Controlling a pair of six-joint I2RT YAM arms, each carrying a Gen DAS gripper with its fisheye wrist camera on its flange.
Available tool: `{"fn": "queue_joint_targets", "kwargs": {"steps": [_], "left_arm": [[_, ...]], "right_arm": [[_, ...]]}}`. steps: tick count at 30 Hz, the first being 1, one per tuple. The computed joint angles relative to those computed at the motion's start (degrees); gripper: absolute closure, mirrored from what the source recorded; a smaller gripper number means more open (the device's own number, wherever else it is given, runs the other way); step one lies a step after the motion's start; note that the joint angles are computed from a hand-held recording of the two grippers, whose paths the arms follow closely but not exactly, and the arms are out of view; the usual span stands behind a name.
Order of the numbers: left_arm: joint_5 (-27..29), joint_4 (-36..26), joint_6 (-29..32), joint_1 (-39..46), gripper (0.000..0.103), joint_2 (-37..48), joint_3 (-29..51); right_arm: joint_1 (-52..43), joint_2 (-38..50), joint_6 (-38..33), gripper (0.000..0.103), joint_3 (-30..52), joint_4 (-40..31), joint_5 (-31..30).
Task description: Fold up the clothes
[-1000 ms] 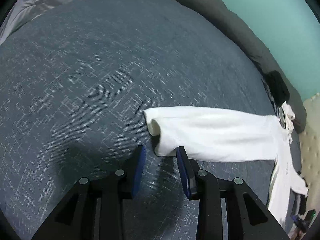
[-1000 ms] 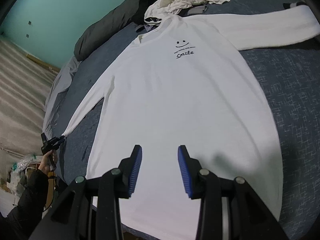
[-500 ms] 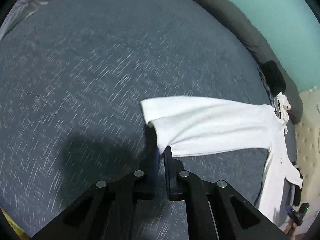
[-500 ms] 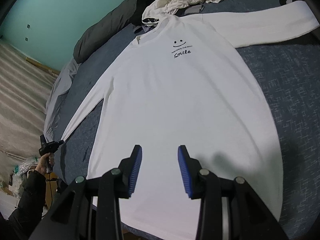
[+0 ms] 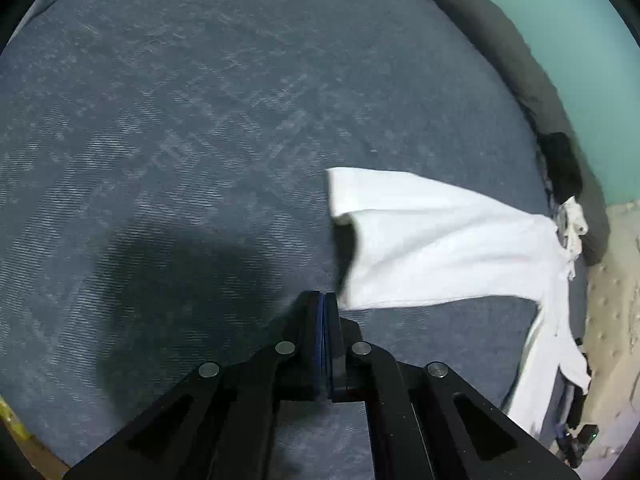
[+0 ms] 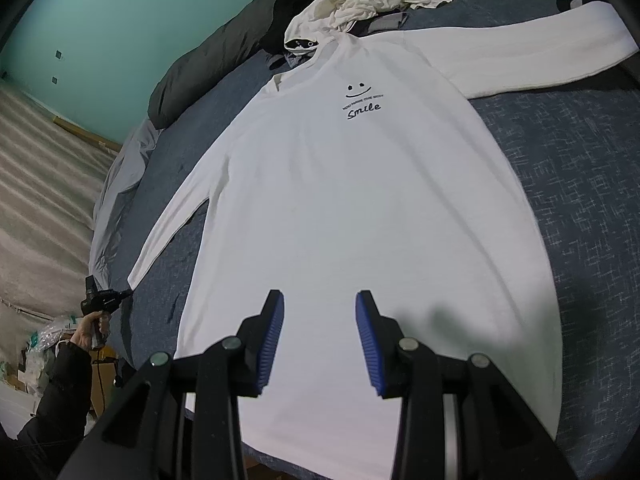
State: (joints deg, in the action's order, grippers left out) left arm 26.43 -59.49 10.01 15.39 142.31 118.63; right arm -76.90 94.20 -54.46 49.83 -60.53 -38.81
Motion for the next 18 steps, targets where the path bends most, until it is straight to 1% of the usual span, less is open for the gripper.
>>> {"fn": "queue_joint_targets", "kwargs": {"steps": [4, 7, 9, 10, 11, 12, 15, 18], "left_arm": [[2.8, -1.1, 4.9, 5.6, 0.103, 1.7, 1.9], [3.6, 4.1, 4.0, 5.8, 0.103, -0.3, -0.4], [3.7, 6.8, 3.1, 5.4, 0.098, -0.9, -0.5], [3.4, 7.8, 2.5, 5.0, 0.091, -0.7, 0.0], [3.2, 8.0, 1.9, 4.6, 0.083, 0.1, 1.5], [2.8, 8.3, 1.0, 4.1, 0.081, 1.0, 3.2], [0.8, 7.7, 0.0, 2.9, 0.08, 4.7, 9.3], [-1.1, 4.4, 1.0, 2.0, 0.08, 10.1, 17.7]], "right_arm": [[0.3, 0.0, 0.4, 0.066, -0.7, 0.5, -0.1], [1.2, -0.7, 0.9, 0.066, -1.3, 1.0, 0.0], [1.8, -1.0, 1.4, 0.066, -1.6, 1.4, 0.0], [2.0, -1.2, 1.7, 0.066, -1.7, 1.5, 0.0], [2.2, -1.4, 2.0, 0.066, -1.8, 1.6, 0.0], [2.3, -1.5, 2.1, 0.066, -1.8, 1.7, -0.1], [2.8, -2.3, 2.8, 0.066, -2.3, 2.0, 0.0], [3.2, -2.9, 3.0, 0.066, -2.6, 2.4, 0.5]]}}
